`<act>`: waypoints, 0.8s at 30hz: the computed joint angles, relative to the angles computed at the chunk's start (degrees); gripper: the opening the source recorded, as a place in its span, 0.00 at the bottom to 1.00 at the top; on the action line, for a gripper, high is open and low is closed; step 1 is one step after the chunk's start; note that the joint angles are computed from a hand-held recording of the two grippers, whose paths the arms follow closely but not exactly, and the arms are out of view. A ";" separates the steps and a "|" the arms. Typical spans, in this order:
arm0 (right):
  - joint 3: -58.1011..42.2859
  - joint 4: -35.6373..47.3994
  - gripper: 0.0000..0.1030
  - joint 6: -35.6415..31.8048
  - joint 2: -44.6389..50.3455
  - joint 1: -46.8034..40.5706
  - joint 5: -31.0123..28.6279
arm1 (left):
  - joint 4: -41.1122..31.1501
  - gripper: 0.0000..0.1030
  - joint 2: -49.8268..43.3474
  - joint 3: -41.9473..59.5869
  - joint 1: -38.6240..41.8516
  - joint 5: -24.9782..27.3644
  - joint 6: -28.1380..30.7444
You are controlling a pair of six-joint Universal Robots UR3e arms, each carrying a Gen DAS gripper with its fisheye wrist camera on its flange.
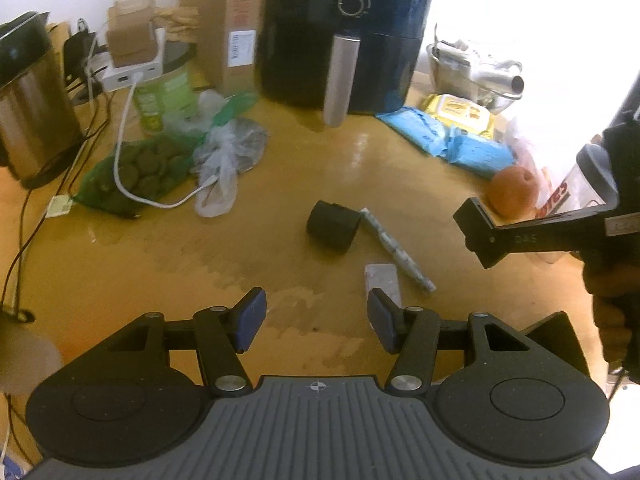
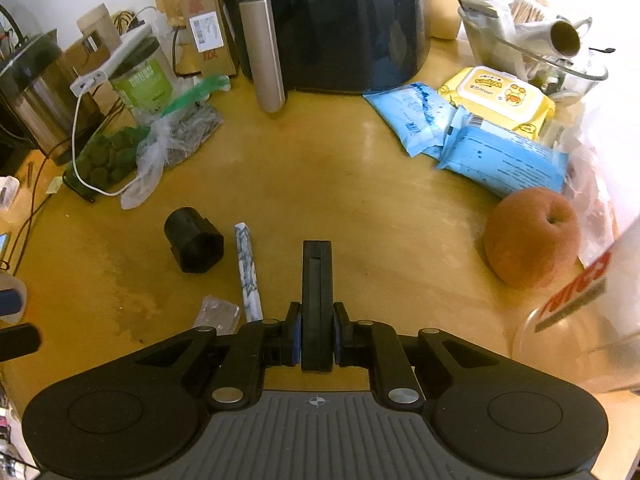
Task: Organize rigid objects
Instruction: 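Lift the black rectangular case with the right tool, then close the left tool on the black hexagonal cylinder while the right tool holds the case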
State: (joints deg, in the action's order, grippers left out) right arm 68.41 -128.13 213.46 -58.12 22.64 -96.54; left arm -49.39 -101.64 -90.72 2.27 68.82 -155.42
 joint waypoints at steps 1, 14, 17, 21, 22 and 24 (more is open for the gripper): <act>0.83 -0.26 0.17 0.30 -0.75 -0.02 -0.06 | 0.21 0.63 -0.75 0.50 -0.09 -0.29 0.35; 10.53 -3.16 0.17 4.24 -9.88 0.16 -0.78 | 3.33 0.73 -13.56 10.47 -2.46 -2.48 5.47; 12.47 -3.49 0.17 5.13 -11.76 0.31 -1.03 | 2.34 0.73 -17.55 14.68 -3.55 -2.19 6.60; 14.62 -3.74 0.17 6.40 -14.05 0.71 -1.52 | 1.81 0.72 -21.96 19.21 -4.56 -2.15 7.63; 15.03 -3.73 0.17 6.92 -14.55 0.94 -1.76 | 1.37 0.72 -23.14 20.66 -4.84 -1.94 7.96; 16.19 -3.91 0.17 7.82 -15.81 1.14 -2.09 | 0.50 0.72 -25.50 23.45 -5.33 -1.74 8.84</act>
